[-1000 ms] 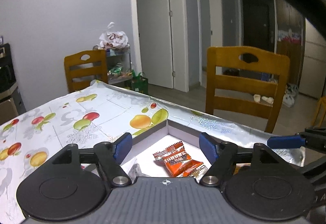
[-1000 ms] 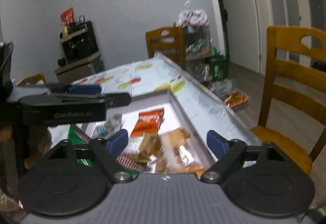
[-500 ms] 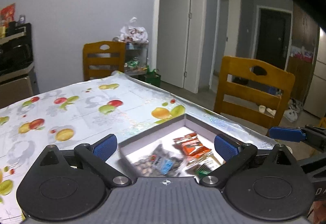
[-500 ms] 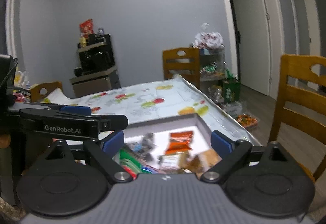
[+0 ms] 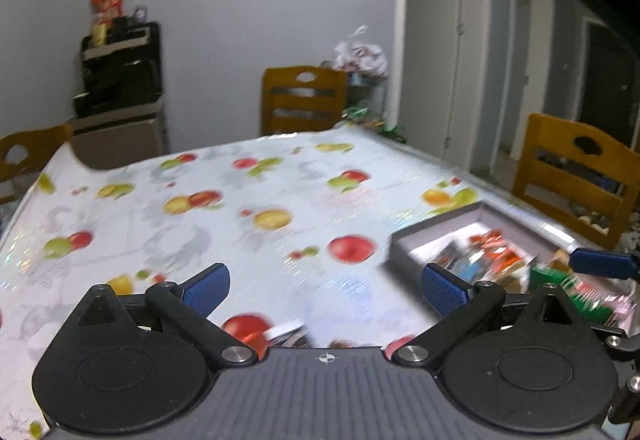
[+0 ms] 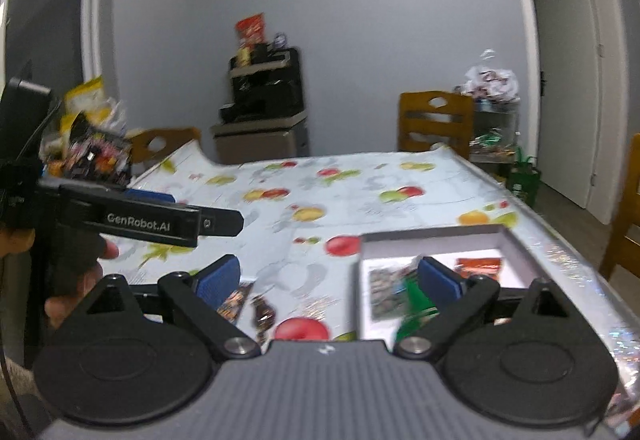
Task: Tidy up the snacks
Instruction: 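Move both tools away from the box back over the table, then grasp the red stick wrapper with the left tool while the right tool approaches the small white candy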
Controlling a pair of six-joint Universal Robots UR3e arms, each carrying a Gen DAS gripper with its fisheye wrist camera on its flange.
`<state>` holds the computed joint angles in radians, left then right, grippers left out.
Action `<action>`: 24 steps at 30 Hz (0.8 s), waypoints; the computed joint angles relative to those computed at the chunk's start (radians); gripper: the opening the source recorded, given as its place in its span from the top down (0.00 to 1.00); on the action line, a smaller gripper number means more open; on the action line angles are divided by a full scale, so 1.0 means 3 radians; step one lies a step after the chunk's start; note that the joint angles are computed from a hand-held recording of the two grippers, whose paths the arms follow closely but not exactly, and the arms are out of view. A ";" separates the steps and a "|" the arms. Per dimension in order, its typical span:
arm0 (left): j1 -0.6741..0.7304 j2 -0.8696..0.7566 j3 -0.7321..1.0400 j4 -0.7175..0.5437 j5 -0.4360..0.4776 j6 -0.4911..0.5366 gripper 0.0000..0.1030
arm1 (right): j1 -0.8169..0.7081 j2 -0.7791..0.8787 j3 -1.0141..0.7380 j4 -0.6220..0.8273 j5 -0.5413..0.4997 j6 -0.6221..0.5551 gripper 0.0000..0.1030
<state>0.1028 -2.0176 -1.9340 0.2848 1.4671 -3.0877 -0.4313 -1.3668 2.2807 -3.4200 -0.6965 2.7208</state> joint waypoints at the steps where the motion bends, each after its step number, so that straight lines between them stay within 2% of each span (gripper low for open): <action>1: 0.0040 0.0022 -0.0072 0.0021 0.0003 0.0021 0.00 | 0.0074 0.0020 0.0007 -0.0003 -0.0054 -0.0047 0.06; 8: 0.0258 0.0020 -0.0502 0.0195 0.0063 0.0065 0.00 | 0.0400 0.0016 0.0232 0.0232 -0.0254 -0.0667 0.06; 12: 0.0303 -0.0084 -0.0510 0.0153 0.0208 -0.0046 0.01 | 0.0449 0.0044 0.0301 0.0281 -0.0336 -0.0758 0.06; 15: 0.0296 -0.0160 -0.0375 -0.0038 0.0313 -0.0087 0.04 | 0.0482 0.0075 0.0317 0.0258 -0.0395 -0.0774 0.07; 17: 0.0279 -0.0210 -0.0292 -0.0150 0.0362 -0.0077 0.06 | 0.0486 0.0073 0.0274 0.0366 -0.0395 -0.0800 0.11; 19: 0.0263 -0.0250 -0.0229 -0.0230 0.0400 -0.0097 0.10 | 0.0496 0.0037 0.0265 0.0498 -0.0386 -0.0852 0.20; 24: 0.0236 -0.0348 -0.0057 -0.0376 0.0357 -0.0171 0.11 | 0.0501 -0.0044 0.0249 0.0708 -0.0365 -0.0969 0.29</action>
<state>0.1735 -2.1219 -1.9511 0.1719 1.5743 -3.1389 -0.2810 -1.3801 2.3553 -3.2076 -0.8060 2.4301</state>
